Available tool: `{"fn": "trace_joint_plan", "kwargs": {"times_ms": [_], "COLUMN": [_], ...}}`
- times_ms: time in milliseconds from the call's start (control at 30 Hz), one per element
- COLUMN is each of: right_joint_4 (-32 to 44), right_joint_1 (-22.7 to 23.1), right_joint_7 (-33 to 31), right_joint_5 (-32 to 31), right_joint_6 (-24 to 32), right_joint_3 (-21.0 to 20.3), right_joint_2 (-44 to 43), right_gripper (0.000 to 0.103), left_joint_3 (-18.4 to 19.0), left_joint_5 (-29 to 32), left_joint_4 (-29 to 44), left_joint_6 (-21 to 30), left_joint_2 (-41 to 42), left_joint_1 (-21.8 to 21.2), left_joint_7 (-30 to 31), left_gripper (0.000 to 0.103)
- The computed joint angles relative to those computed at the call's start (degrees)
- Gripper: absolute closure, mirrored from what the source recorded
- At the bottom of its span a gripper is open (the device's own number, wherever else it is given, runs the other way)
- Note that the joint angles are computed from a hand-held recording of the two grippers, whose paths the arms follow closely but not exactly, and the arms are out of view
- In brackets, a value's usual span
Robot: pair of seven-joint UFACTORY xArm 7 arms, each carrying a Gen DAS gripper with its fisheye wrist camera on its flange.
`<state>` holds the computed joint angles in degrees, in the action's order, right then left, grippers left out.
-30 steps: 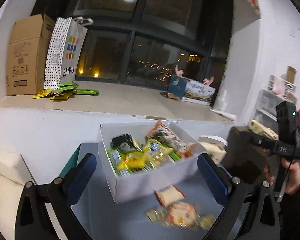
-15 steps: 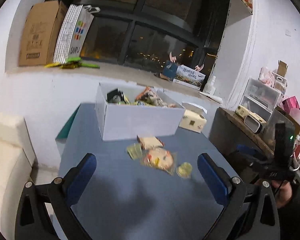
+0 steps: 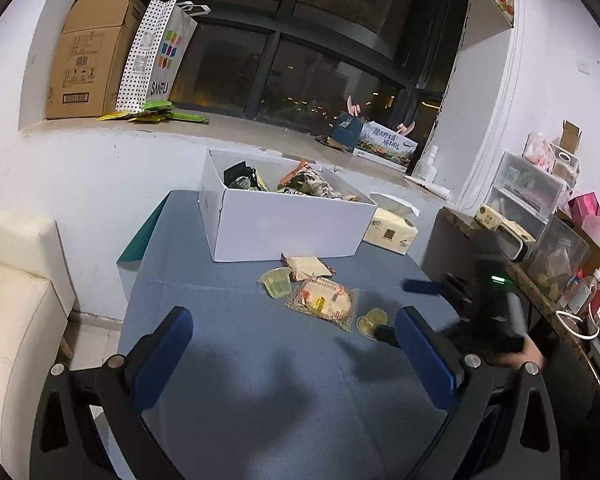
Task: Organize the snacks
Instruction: 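Grasp the round bread pack with the right tool while the left grasps a jelly cup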
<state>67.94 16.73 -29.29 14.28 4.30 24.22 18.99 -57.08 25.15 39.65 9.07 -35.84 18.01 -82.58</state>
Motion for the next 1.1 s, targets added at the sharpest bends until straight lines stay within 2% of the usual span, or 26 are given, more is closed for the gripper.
{"fn": "trace_joint_plan", "kwargs": {"times_ms": [67, 100, 167, 367, 733, 800, 867, 967, 1100], "right_joint_4": [5.9, 8.7, 13.8, 25.8, 45.2, 44.5, 41.8, 41.5, 34.6], "right_joint_1": [5.9, 6.6, 6.3, 10.2, 11.1, 10.0, 10.0, 8.2, 6.8], "right_joint_7": [2.4, 2.5, 1.5, 1.8, 1.5, -0.3, 0.0, -0.8, -2.3], "right_joint_5": [-6.4, -7.7, -8.4, -12.7, -9.8, -8.0, -7.5, -5.0, -2.7], "right_joint_6": [3.5, 5.4, 9.7, 17.1, 34.0, 33.7, 30.9, 33.4, 29.5], "right_joint_3": [-6.6, -7.3, -6.8, -10.4, -10.8, -9.7, -10.5, -8.7, -8.1], "right_joint_2": [4.1, 6.1, 9.4, 17.3, 29.1, 28.9, 27.2, 26.3, 21.8], "right_gripper": [0.000, 0.000, 0.000, 0.000, 0.000, 0.001, 0.023, 0.023, 0.024], "left_joint_3": [-0.1, 0.0, 0.1, 0.3, 1.3, 1.0, 0.7, -0.1, -2.7], "left_joint_5": [0.2, 0.3, 0.5, 1.0, 3.4, 4.3, 5.2, 7.2, 11.3], "left_joint_4": [0.2, 0.2, 0.2, 0.0, 0.5, 0.9, 1.5, 2.4, 5.4], "left_joint_6": [0.5, 0.5, 0.8, 0.8, 2.7, 2.9, 3.0, 2.7, 2.9], "left_joint_2": [0.3, 0.6, 0.9, 1.7, 4.1, 5.1, 6.5, 8.1, 13.1], "left_joint_1": [-0.1, -0.3, -0.6, -0.9, -2.5, -2.2, -1.8, -0.8, 2.6], "left_joint_7": [0.3, 0.5, 0.6, -0.1, -0.9, -1.3, -1.7, -2.5, -2.7], "left_gripper": [0.000, 0.000, 0.000, 0.000, 0.000, 0.000, 0.000, 0.000, 0.000]}}
